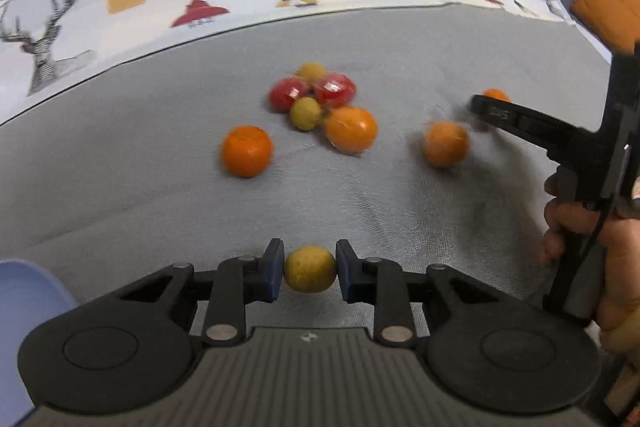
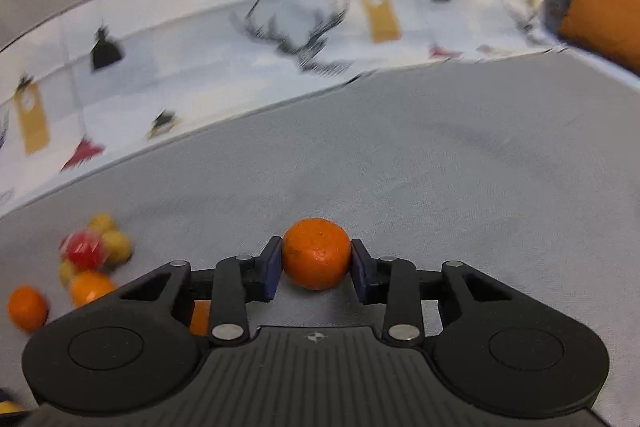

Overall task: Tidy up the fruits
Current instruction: 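Carry both fruits to the blue plate and open both tools to release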

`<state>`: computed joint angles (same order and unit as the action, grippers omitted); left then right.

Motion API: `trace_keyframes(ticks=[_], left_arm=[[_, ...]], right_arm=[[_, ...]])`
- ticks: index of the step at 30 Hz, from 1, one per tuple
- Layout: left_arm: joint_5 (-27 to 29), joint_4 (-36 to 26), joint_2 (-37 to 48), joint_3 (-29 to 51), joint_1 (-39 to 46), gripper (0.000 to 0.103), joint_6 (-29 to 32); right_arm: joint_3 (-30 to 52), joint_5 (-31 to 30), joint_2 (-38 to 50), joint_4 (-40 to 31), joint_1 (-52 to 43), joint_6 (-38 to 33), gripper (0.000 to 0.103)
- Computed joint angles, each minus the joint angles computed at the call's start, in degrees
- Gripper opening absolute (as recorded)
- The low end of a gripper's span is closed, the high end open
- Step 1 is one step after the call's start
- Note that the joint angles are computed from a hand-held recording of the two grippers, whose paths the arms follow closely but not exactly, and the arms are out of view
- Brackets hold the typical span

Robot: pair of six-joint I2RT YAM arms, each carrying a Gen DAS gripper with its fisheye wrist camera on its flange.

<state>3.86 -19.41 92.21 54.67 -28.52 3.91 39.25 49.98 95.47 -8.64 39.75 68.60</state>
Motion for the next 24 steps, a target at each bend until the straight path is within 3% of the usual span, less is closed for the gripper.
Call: trace_keyframes(ticks=[6,11,14,16,20,24], left_arm=[[2.7,-18.27,-7.29,5.97,5.85,0.031,1.34],[5.71,-29.35,-19.44,7.18,13.75,0.031,6.48],[8.13,-38.42,-23.67,10.7,18.97,0.031,9.2],[9.91,-43.48,-26.23,12.88,22.38,0.031,11.05],[10.94,-51.36,-31.51,15.75,28.85,0.031,16.58],[17.86,-59.28,-34.24,17.75,42.41,0.031,27.16]], right_arm=[[2.1,6.08,-0.38,-14.33,0.56,9.87,0.037],[6.26,10.22,-5.1,-39.12,7.34,28.79,0.037],[12.88,11.93,-6.15,-57.19,18.33,43.73,0.037],[17.93,12.06,-6.1,-64.22,26.11,48.98,0.037],[29.77,11.43,-2.96,-67.21,37.44,46.87,0.037],[42.17,9.32,2.06,-64.18,44.22,40.48,0.037]])
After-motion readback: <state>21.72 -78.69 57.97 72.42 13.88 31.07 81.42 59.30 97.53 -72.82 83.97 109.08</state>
